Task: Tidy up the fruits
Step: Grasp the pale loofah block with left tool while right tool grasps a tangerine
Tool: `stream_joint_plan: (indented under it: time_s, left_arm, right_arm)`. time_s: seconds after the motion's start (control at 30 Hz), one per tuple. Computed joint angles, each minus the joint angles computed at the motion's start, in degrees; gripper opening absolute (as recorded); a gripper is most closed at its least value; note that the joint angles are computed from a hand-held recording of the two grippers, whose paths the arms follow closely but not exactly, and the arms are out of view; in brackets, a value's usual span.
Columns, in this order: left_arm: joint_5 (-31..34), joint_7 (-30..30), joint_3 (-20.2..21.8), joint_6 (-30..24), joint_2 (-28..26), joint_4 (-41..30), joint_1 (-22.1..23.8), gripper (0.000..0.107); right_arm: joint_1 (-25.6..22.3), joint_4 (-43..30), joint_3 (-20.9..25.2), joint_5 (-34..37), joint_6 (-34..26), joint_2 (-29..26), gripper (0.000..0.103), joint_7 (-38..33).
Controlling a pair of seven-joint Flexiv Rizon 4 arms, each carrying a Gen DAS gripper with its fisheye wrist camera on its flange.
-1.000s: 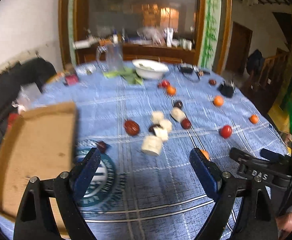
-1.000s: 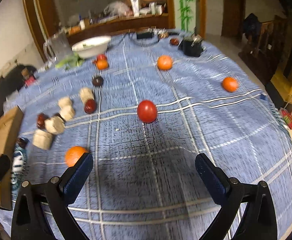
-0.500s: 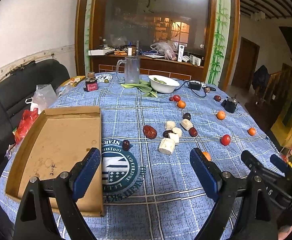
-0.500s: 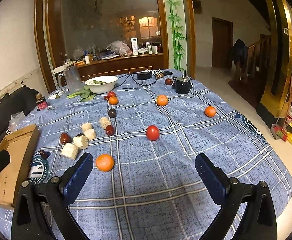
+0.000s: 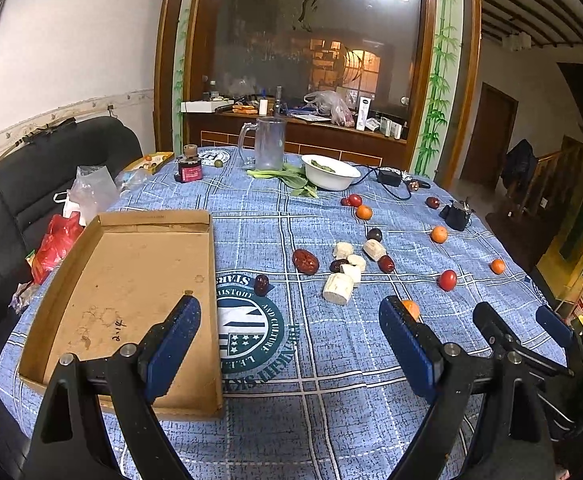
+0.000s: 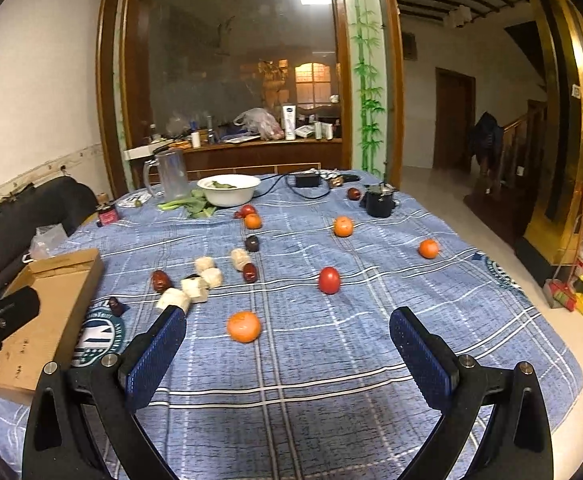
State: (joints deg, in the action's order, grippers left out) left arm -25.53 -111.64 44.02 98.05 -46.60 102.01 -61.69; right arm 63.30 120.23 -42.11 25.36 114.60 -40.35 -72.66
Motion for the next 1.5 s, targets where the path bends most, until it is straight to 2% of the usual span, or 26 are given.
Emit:
stream_joint_plan:
  time_s: [0.17,0.5,1.07,1.33,1.5]
  left_arm:
    - [1.31,-0.02,-1.54,-1.67,0.12,-1.18,1.79,0.090]
    - [7.88,-3.28,-5.74,-5.75,0.31,-4.71,7.30,0.090]
    - [18.32,-9.43,-12.59,-12.43,-0.24,-11.04,15.95,0.090]
    - [21.97,-15.10,-14.65,-10.85,2.51,-8.75,21.51,0.090]
    - [23.78,-16.83,-17.16,-10.78,3.60,-7.97,25.38,0.090]
  right_arm:
    - [-2.83,-0.75,2.93,-2.07,-1.45,0.75,0.103,0.34]
    - [-8.78,-2.66,8.22,-6.41,-3.12,0.59,0.103,2.12]
    - [-16.57,-5.97,14.36,-14.04,-6.44,-0.04,0.103,5.32]
    - [-24.14,-7.24,21.14,-21.34,-8.62,1.85,0.103,3.99]
    - [-33.83,-10.80,31.09,-28.31,-12.74,1.99,0.102,3.71]
